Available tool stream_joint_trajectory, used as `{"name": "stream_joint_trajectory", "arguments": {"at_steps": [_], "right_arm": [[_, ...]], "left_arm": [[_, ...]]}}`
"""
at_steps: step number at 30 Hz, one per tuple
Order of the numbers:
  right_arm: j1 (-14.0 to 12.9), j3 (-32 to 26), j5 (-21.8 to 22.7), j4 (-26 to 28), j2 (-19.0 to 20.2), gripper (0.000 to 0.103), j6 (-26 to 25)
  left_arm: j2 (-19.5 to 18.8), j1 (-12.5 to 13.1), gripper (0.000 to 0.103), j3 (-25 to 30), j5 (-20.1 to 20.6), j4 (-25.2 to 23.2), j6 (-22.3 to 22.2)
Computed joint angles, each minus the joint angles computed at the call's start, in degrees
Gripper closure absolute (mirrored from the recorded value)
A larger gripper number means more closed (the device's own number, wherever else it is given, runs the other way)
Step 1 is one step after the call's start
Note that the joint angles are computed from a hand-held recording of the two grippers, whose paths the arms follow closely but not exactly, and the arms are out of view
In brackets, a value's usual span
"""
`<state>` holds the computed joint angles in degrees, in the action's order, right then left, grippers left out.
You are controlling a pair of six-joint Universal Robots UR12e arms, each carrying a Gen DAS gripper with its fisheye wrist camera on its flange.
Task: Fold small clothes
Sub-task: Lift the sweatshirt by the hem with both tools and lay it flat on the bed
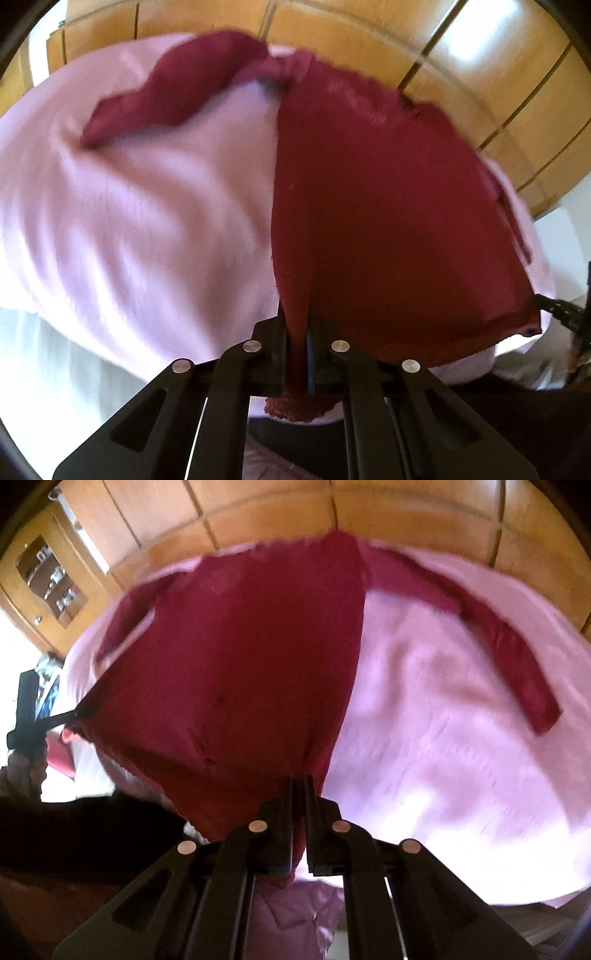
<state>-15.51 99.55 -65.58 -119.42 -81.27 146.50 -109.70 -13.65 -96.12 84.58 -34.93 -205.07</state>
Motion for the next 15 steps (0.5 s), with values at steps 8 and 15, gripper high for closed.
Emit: {"name": "stream_joint_trajectory", "arguments": {"at_steps": [8,15], "right_arm": [[-2.1,-0.1,-3.4,-15.4,2.6,0.053,14.9],[-1.4,-6.0,-23.2,-28.1,11.2,0.054,22.7]], "left_arm": [[-1.2,0.2,0.06,1.8,4.3,0.2,-7.7],[0.0,-0.4,0.06,1.1,7.9,5.7,-9.7]]}}
